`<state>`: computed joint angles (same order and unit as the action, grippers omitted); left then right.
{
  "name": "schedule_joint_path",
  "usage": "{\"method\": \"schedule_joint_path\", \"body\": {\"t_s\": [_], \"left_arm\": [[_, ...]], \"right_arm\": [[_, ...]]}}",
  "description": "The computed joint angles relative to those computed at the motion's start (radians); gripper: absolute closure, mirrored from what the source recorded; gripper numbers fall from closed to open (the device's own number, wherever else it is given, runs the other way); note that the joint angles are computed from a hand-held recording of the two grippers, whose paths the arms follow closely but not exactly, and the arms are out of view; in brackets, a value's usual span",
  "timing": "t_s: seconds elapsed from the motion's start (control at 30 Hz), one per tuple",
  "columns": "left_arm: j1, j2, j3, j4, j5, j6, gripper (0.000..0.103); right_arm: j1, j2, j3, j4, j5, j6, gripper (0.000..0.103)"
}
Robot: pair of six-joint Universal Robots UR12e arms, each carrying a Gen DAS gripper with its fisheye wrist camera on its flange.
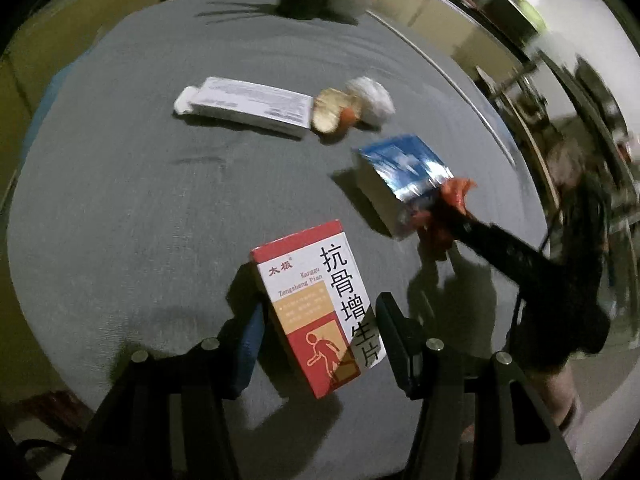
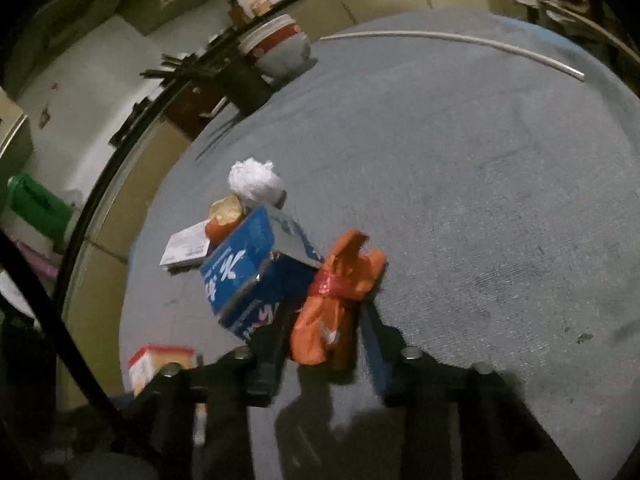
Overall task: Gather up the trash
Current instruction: 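Grasp the orange bag with the right tool while the left tool grasps the white-red medicine box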
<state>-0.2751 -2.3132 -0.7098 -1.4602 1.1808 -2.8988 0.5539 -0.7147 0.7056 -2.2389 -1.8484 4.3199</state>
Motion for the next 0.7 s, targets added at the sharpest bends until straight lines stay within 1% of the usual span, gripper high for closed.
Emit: {"method": "schedule_joint_path", "body": {"t_s": [0.03, 0.1, 0.17, 0.23, 0.33, 0.43, 0.5, 0.53, 0.6, 0.7], "left_arm": [[-0.001, 0.008, -0.013, 0.006, 0.005, 0.016, 0.045], [-0.004, 0.013, -0.023, 0.013, 0.017, 0.042, 0.044], [-0.006, 0.015, -0.029, 0.015, 0.028, 0.044, 0.043], [-0.003, 0.019, -0.037, 0.007, 0.018, 0.044, 0.043], [-0.002, 0.029, -0.056, 0.000, 0.011, 0.047, 0.039], [-0.004, 0.032, -0.070, -0.003, 0.010, 0.034, 0.039], [-0.006, 0.037, -0.090, 0.029, 0.021, 0.016, 0.039], [-0.008, 0.039, -0.098, 0.046, 0.032, 0.003, 0.048], [-0.005, 0.047, -0.125, 0.091, 0.017, -0.021, 0.048], [-0.005, 0.065, -0.155, 0.133, 0.035, -0.038, 0.049]], "right_arm": [[0.004, 0.002, -0.007, 0.009, -0.005, -0.008, 0.079], [0.012, 0.000, -0.008, 0.006, -0.017, -0.038, 0.079], [0.019, -0.022, 0.033, -0.038, -0.025, -0.046, 0.079], [0.032, -0.045, 0.068, -0.052, -0.058, -0.062, 0.079], [0.051, -0.099, 0.157, -0.125, -0.092, -0.060, 0.079], [0.074, -0.131, 0.198, -0.156, -0.142, -0.071, 0.079], [0.090, -0.146, 0.218, -0.156, -0.166, -0.068, 0.079], [0.097, -0.154, 0.235, -0.165, -0.174, -0.064, 0.079], [0.108, -0.164, 0.252, -0.168, -0.195, -0.054, 0.079], [0.117, -0.178, 0.282, -0.179, -0.200, -0.036, 0.079]]}}
